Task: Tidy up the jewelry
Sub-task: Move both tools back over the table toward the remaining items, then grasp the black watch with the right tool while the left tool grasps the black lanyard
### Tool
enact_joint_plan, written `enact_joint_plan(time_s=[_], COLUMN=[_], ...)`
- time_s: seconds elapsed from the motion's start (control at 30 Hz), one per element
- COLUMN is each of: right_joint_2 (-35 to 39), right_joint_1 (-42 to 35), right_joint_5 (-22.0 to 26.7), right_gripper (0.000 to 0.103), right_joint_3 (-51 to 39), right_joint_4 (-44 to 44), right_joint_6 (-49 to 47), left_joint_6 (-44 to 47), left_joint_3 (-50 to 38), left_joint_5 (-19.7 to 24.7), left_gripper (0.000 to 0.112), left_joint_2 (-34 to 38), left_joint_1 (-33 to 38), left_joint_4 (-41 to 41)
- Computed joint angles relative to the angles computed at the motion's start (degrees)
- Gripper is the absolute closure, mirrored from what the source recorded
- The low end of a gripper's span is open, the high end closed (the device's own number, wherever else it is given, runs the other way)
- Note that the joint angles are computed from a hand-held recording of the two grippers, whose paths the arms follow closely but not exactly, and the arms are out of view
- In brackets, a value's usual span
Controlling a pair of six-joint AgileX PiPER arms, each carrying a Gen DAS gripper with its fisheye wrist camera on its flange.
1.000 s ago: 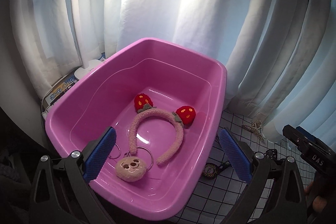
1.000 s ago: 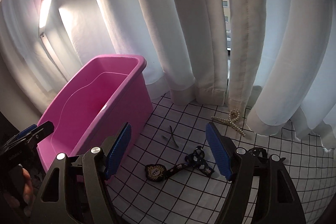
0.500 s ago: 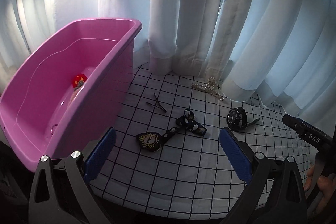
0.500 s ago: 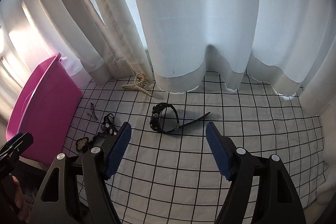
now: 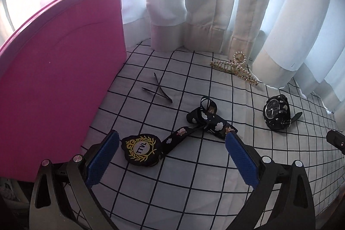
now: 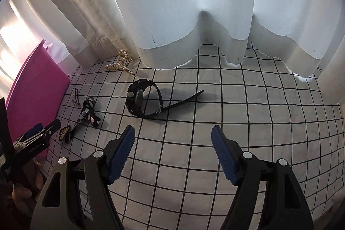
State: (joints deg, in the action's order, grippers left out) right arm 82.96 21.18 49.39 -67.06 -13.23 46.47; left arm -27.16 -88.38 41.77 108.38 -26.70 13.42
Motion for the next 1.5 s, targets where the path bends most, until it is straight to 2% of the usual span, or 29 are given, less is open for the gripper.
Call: enact_joint_plan(time_s=[0.2, 0.47, 0.63, 0.77, 1.07, 1.23, 1.5], right_joint_2=[3.8, 10.6, 16.1, 20.5, 27.4, 30.0, 32.5], right_joint_1=[-3.3, -3.7, -1.9, -2.2, -2.4, -3.3, -0.6], right_joint_5=[-5.5, -8.4, -6.4, -4.4, -1.2, -0.6, 0.4], right_gripper=[0.033, 0.033, 0.03, 0.03, 0.029, 0.029, 0.028], right_joint_3=[0.8, -3.2, -9.8, -14.8, -21.8, -23.6, -26.0], right_joint_4=[3.2, 7.4, 5.4, 7.9, 8.3, 10.0, 2.9], right_joint_6=[-2.9, -10.9, -14.3, -19.0, -20.8, -20.4, -16.7], left_joint_6=[-0.6, 0.9, 1.2, 2.2, 3.0, 3.1, 2.8], left_joint_3=[-2.9, -3.4, -4.8, -6.2, -8.2, -10.0, -12.5], left_joint_5=[-0.3, -0.5, 0.4, 1.2, 2.3, 3.0, 3.1], left_gripper=[0.015, 0.015, 0.015, 0.015, 0.015, 0.015, 0.015], left_joint_2=[6.1, 8.1, 9.9, 11.0, 12.6, 14.0, 15.9], left_joint_1=[0.0, 0.3, 0.8, 1.6, 1.5, 1.2, 1.3], left_joint_4=[0.5, 0.1, -0.7, -2.7, -2.0, -1.5, -1.2])
